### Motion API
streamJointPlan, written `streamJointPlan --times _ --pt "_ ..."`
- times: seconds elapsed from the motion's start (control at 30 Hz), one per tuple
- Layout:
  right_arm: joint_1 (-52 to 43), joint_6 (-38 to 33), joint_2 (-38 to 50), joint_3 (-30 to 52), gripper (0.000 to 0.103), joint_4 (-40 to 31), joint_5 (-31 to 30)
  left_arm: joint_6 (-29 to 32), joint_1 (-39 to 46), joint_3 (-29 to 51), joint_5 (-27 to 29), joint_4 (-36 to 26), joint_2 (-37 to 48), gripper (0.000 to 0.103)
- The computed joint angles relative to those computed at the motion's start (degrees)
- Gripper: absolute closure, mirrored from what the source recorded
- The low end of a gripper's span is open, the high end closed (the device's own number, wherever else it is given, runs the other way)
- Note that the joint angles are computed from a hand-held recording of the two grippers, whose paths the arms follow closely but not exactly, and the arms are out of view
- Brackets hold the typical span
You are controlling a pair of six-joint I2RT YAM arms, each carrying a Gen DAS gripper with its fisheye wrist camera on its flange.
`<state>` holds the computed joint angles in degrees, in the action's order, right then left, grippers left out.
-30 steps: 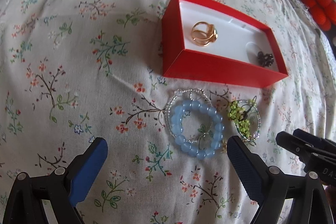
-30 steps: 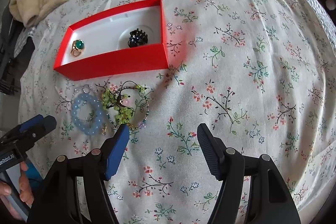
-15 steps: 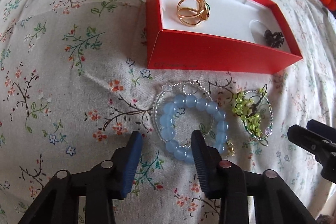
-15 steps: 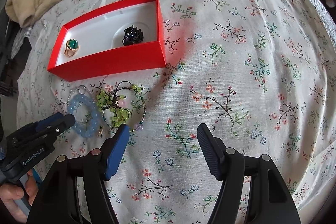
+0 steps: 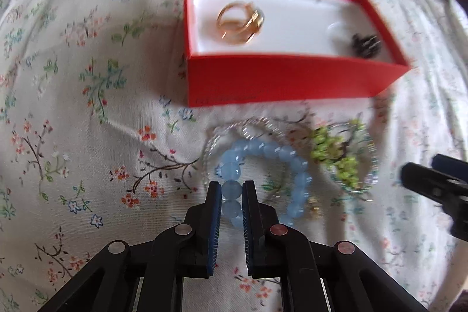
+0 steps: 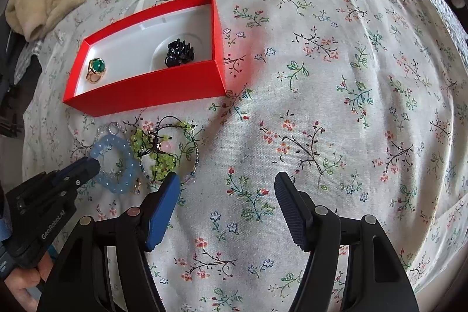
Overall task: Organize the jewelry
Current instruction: 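Close the left tool on the pale blue bead bracelet, then lift the blue bracelet with the left tool while the right tool grasps the thin dark beaded bracelet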
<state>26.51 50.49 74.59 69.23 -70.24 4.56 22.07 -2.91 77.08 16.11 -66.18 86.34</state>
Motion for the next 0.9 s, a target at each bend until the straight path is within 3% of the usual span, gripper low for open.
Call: streamJointPlan --times 0.23,0.47,0.53,0.6,0.73,0.9 --pt "-0.28 -0.59 0.78 -0.03 0.033 0.66 -0.28 5.1 5.74 3.04 5.97 -3.94 -2.45 0.094" --pt "-1.84 1.33 1.17 -1.6 0.034 4.63 -2.96 8.06 10.57 5.52 8.07 -5.7 -1.74 0.094" --pt "-2.08 1.9 1.55 -1.69 0.039 5.13 -2.84 8.52 11.52 6.05 8.5 -5.96 -1.34 0.094" --pt "-1.74 1.58 2.79 -1.06 0.053 5.3 -2.08 8.91 12.15 6.64 8.57 -6.08 -0.84 0.094" --pt "-1.4 0.6 5.78 -0.6 0.067 7.01 -2.41 8.67 12.16 6.49 7.93 -5.28 -0.39 0.094" --pt "0.79 -1.6 10.47 1.47 0.092 6.56 0.74 8.25 11.97 6.53 7.56 -4.9 0.16 0.094"
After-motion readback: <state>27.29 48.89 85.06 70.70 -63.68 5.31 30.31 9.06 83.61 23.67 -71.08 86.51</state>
